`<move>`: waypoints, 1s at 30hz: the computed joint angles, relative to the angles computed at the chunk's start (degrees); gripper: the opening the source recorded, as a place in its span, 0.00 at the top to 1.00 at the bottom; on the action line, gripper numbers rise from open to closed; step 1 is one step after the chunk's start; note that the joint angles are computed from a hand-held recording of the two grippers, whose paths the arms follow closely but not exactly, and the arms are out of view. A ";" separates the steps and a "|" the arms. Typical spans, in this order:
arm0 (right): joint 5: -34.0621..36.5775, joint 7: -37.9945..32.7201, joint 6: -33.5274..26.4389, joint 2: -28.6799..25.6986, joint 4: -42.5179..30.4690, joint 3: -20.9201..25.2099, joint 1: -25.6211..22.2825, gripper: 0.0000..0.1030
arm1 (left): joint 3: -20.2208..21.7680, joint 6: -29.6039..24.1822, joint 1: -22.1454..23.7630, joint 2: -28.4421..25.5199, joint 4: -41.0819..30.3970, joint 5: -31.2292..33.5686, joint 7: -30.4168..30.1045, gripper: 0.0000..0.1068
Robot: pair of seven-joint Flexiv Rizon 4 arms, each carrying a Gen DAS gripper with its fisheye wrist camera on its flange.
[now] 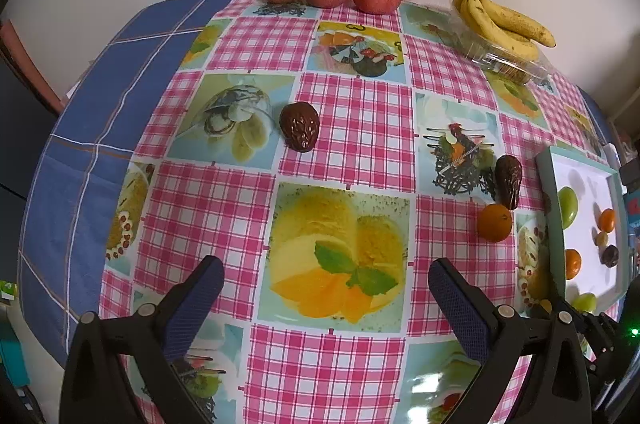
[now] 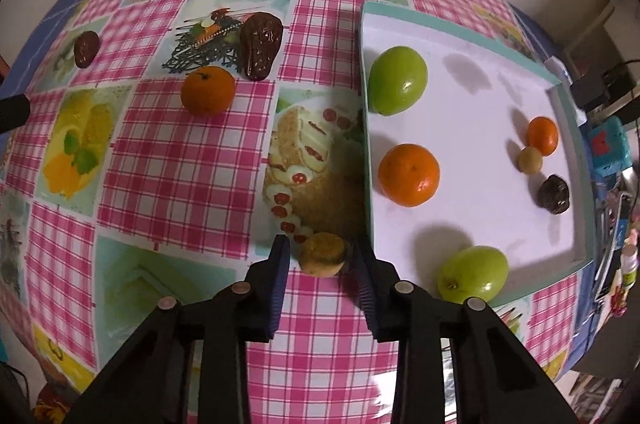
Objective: Organize fruits
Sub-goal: 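Grasp a small tan round fruit with the right tool while the left approaches a tangerine, then grasp the tangerine with the left tool while the right carries the tan fruit over the tray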
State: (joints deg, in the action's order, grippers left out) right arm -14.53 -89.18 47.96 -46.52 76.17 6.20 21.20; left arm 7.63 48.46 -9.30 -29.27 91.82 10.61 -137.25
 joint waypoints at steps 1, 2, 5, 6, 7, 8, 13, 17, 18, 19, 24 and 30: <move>-0.29 0.19 0.09 0.04 0.13 -0.22 0.29 0.70 | -0.05 -0.06 0.05 -0.07 -0.02 -0.06 0.07 0.04; -0.65 0.38 0.34 0.16 0.46 -0.47 0.54 0.71 | -0.09 -0.09 0.11 -0.14 -0.03 -0.13 0.15 0.04; -1.28 -0.01 0.55 -0.07 0.55 -0.43 0.81 0.73 | -0.13 0.07 0.27 -0.42 -0.06 -0.29 0.36 0.04; -1.29 -0.30 0.47 -0.10 0.54 -0.29 0.78 0.73 | -0.07 0.10 0.23 -0.48 -0.10 -0.19 0.43 0.04; -1.59 -0.49 0.68 -0.03 0.84 -0.40 0.95 0.74 | 0.04 -0.06 0.15 -0.57 -0.25 -0.03 0.44 0.04; -1.74 -0.47 0.87 0.02 1.04 -0.48 1.07 0.74 | 0.15 -0.30 0.08 -0.70 -0.46 0.10 0.41 0.04; -1.13 -0.92 1.42 -1.02 -0.12 0.35 0.84 0.75 | 0.01 0.07 0.64 -1.21 -0.36 -0.69 0.52 0.04; 3.57 -3.50 1.28 -1.27 -2.30 3.65 -1.36 0.75 | 0.20 1.85 0.93 -1.40 0.18 -1.33 -0.17 0.04; 4.29 -3.80 1.61 -1.27 -2.58 3.83 -1.47 0.75 | 0.39 2.19 0.88 -1.41 0.29 -1.40 -0.65 0.04; 5.04 -4.24 2.21 -1.23 -2.94 4.13 -1.63 0.75 | 0.53 2.61 0.93 -1.40 0.46 -1.54 -1.11 0.04; 7.90 -5.15 3.41 -1.82 -5.33 4.72 -2.10 0.75 | 0.84 5.93 1.26 -1.41 1.63 -2.45 -3.02 0.04; 10.36 -2.66 2.26 -3.18 -9.60 4.29 -2.20 0.75 | 0.32 8.78 1.36 -3.04 1.13 -4.32 -3.18 0.05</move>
State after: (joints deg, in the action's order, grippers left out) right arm -4.16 -91.84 50.22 -49.70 66.58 10.49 19.01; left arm 7.95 57.24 -7.94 -32.31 92.95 6.28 -140.43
